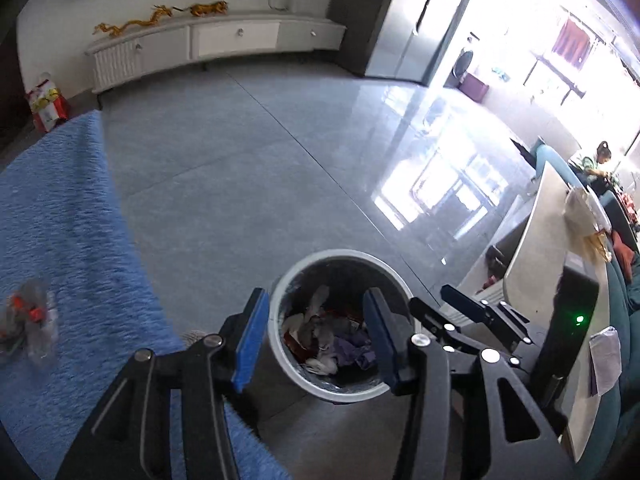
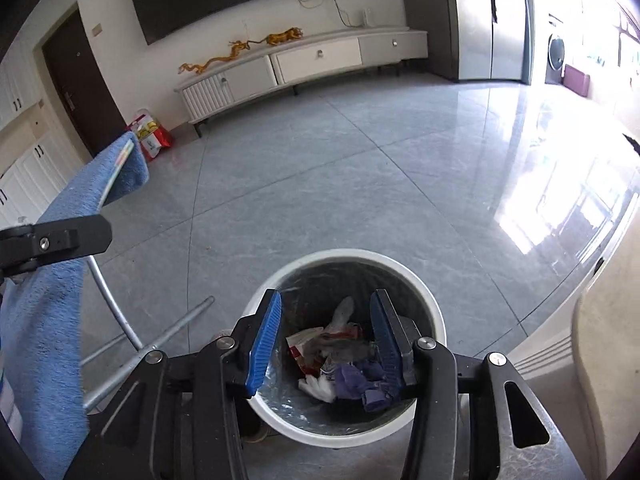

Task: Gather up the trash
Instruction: 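Move both tools back to the remaining trash on the rug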

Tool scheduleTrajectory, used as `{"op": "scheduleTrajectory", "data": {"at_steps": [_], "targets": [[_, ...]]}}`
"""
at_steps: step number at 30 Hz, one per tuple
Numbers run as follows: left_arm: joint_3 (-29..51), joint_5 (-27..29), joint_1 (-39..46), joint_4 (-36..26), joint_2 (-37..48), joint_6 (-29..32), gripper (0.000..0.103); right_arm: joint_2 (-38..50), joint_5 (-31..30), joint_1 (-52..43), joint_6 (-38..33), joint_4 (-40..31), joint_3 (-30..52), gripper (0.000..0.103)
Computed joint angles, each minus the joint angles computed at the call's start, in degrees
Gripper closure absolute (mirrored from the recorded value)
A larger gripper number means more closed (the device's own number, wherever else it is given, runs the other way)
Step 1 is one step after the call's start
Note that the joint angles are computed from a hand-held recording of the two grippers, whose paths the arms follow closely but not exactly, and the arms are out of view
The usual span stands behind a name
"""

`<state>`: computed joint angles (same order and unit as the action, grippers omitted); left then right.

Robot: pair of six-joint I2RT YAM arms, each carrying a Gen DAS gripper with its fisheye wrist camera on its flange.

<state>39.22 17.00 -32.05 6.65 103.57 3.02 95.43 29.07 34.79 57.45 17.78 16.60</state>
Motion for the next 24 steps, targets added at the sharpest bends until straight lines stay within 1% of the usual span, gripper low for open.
{"op": "scheduleTrajectory", "data": {"at_steps": [2,4,5,6,9,12,14,15,16,19,20,22,24], "targets": [[-4.0,-1.5,2.2,1.1,-5.8,0.3,0.056,-4.6,3.2,3.7,0.9,-7.6,3.0,0.053],[-7.7,-3.0,4.5,1.6,-12.1,1.2,0.056,-7.4,5.4,6.0,0.8,-12.7,5.9,0.051],[-10.1,-3.7,6.7,1.5,-16.9,2.2,0.056,-8.6,6.9,7.7,0.7,-15.7,7.9,0.049],[-11.1,-3.8,8.4,1.0,-19.6,3.1,0.056,-9.6,8.8,10.0,0.5,-19.4,11.0,0.048],[-15.2,-3.7,15.6,-2.0,-31.3,6.1,0.056,-9.5,12.9,15.1,-1.0,-26.3,19.3,0.043],[-17.2,0.1,26.7,-8.0,-42.7,10.9,0.056,-6.5,15.7,19.2,-2.8,-31.2,27.6,0.04],[-17.3,4.3,35.3,-11.6,-47.3,14.7,0.056,-2.6,17.8,22.5,-3.8,-34.9,35.1,0.03],[-17.4,6.6,39.5,-13.0,-48.8,16.5,0.056,-0.9,18.7,23.8,-4.1,-36.7,38.1,0.028],[-17.1,10.2,45.6,-14.9,-50.3,18.9,0.056,1.2,19.8,25.1,-4.0,-39.0,41.7,0.023],[-16.0,17.1,58.9,-18.0,-50.8,24.9,0.056,7.7,22.2,28.4,-4.8,-44.9,52.5,0.021],[-15.3,19.4,63.6,-18.6,-50.1,27.0,0.056,9.3,22.7,28.9,-5.4,-46.2,55.3,0.018],[-13.8,22.4,70.9,-19.7,-48.5,30.5,0.056,13.3,24.5,30.8,-6.5,-49.2,62.2,0.016],[-12.4,24.8,76.3,-20.7,-46.9,33.3,0.056,15.7,25.5,31.8,-7.6,-51.0,66.5,0.015]]}}
